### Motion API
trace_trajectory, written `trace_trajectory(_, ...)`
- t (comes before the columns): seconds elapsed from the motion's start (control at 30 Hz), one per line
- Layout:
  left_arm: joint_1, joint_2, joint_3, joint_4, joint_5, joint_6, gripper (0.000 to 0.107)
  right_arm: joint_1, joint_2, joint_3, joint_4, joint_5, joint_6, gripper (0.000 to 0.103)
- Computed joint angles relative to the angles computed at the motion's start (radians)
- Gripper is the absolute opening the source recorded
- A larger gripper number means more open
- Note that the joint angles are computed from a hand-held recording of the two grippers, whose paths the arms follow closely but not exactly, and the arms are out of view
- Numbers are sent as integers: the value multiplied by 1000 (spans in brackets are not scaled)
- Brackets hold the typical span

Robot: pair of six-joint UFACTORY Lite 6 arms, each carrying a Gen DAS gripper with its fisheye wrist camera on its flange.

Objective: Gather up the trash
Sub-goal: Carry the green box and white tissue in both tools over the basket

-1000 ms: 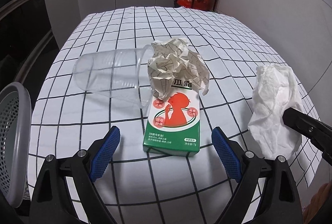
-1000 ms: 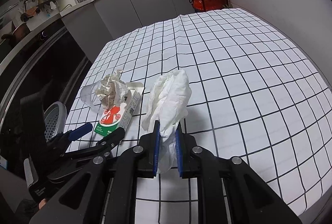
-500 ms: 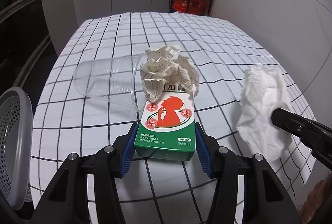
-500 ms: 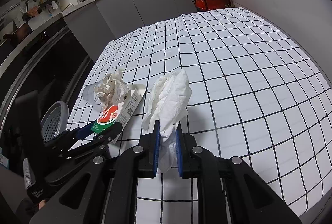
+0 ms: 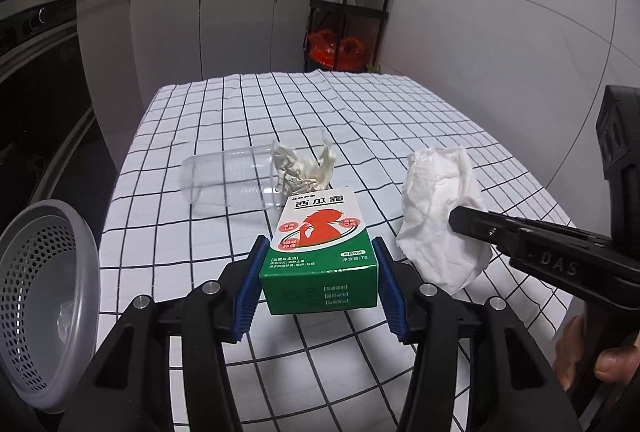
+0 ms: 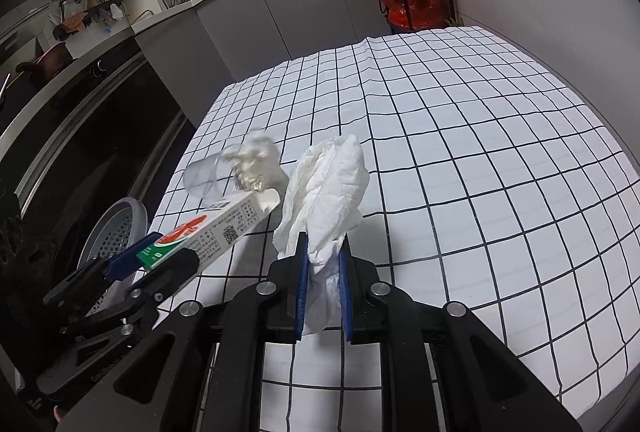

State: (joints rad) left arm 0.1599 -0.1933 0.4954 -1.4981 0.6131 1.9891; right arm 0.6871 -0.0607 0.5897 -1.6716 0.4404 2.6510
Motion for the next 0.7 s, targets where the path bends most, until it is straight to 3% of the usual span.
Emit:
trace_trajectory(0.33, 213, -53, 19, 93, 143, 15, 50, 33, 28, 55, 27, 24, -25, 14)
trace_trajectory(0.7, 484, 34, 154, 167, 278, 22, 50, 108, 159, 243, 35, 32, -59, 14)
